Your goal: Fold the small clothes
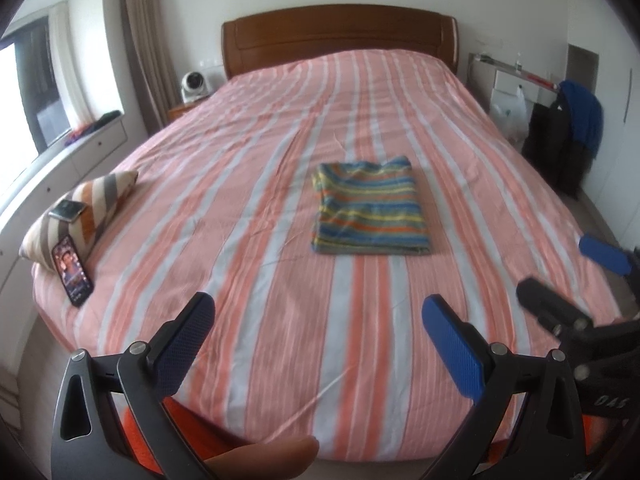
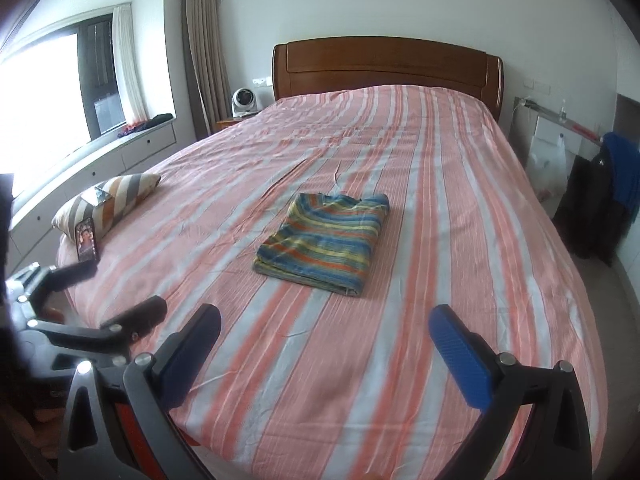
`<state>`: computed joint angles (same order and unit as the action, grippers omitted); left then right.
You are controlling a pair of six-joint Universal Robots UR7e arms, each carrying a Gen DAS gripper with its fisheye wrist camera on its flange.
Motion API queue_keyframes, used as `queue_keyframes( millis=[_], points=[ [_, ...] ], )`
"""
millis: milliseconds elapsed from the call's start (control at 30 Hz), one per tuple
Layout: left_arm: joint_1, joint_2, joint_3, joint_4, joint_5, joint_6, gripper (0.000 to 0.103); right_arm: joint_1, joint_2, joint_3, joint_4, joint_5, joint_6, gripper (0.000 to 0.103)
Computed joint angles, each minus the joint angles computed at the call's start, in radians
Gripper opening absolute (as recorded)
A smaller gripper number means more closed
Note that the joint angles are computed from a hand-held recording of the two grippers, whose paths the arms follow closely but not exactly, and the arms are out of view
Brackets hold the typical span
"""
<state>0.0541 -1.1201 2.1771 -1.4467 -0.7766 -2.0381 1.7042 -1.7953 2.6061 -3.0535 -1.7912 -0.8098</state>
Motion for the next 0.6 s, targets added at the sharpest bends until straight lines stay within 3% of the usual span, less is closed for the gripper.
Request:
queue_keyframes(
  millis=[600],
  points=[
    [0.019,-0.008,0.006,0.013,-0.017,-0.034,0.103,0.028,0.0,0.012,-0.068,-0.059,-0.001,0.102]
  ],
)
